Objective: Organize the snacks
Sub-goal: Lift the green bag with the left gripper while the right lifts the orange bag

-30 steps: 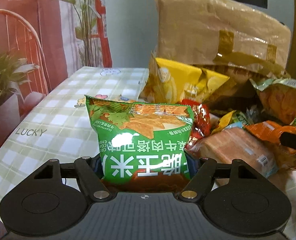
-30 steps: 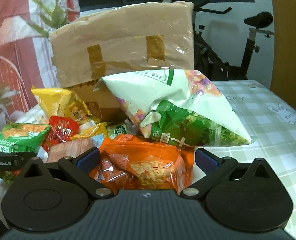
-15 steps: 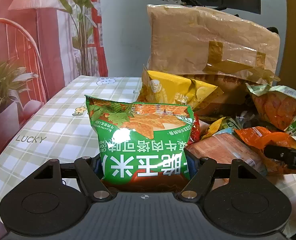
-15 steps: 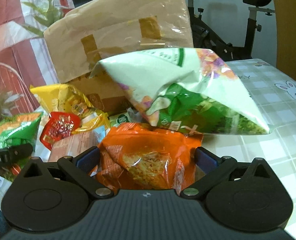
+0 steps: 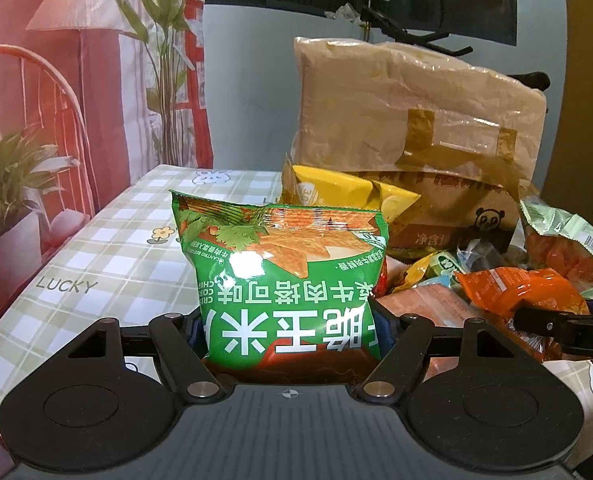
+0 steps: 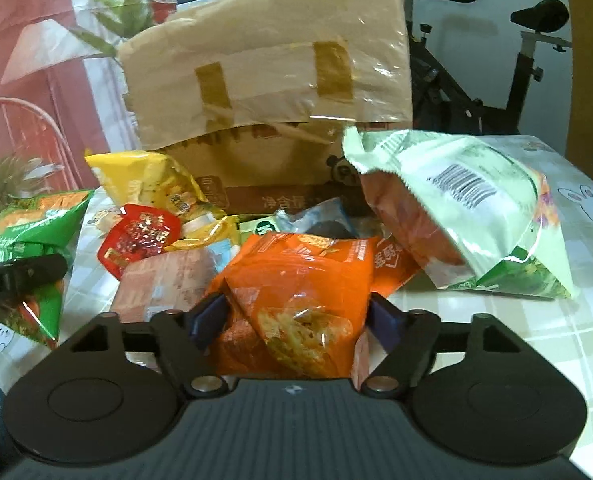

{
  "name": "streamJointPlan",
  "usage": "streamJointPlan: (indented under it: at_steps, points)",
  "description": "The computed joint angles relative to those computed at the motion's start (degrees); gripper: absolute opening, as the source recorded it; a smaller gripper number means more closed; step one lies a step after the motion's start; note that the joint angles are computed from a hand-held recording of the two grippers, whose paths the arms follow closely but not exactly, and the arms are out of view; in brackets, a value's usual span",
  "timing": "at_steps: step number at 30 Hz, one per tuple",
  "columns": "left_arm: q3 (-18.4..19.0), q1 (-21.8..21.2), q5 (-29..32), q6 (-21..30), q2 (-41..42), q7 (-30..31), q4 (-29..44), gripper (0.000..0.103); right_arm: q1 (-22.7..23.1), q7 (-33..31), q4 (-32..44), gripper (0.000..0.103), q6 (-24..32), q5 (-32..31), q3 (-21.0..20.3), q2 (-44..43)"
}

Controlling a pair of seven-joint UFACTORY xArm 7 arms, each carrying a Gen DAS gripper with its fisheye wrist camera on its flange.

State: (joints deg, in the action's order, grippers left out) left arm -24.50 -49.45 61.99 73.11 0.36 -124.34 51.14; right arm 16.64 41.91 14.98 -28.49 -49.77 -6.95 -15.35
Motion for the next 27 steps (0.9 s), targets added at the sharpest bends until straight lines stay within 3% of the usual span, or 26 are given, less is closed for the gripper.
streamJointPlan:
  at_steps: [2, 7, 18, 23, 27]
  points:
    - [-0.1, -0.2, 0.3, 0.5, 0.0, -0.3, 0.2, 0.076, 0.1, 1.8, -0.1, 0.071, -1.6, -2.7, -1.5, -0.1]
    - [-0.4, -0.5, 0.6, 1.2, -0.2, -1.0, 0.2, 0.076, -2.3, 0.0, -1.7, 0.07, -7.6, -2.6, -0.6, -1.6]
    - [-1.7, -1.1, 2.3, 4.8, -2.9, -1.8, 0.1, 0.076, -4.2, -3.2, -2.8, 0.07, -12.3, 1.1, 2.5, -2.7]
    - [-2.9, -0.6, 2.8, 6.8, -4.6, -1.9, 0.2, 0.076, -4.1, -1.5, -2.0, 0.07, -16.0, -1.4, 1.3, -3.0]
    - [-3.1, 0.1, 2.6, 6.3, -5.2, -0.1, 0.7, 0.076, -4.5, -2.7, -1.3, 0.07, -18.7, -1.3, 3.1, -3.2]
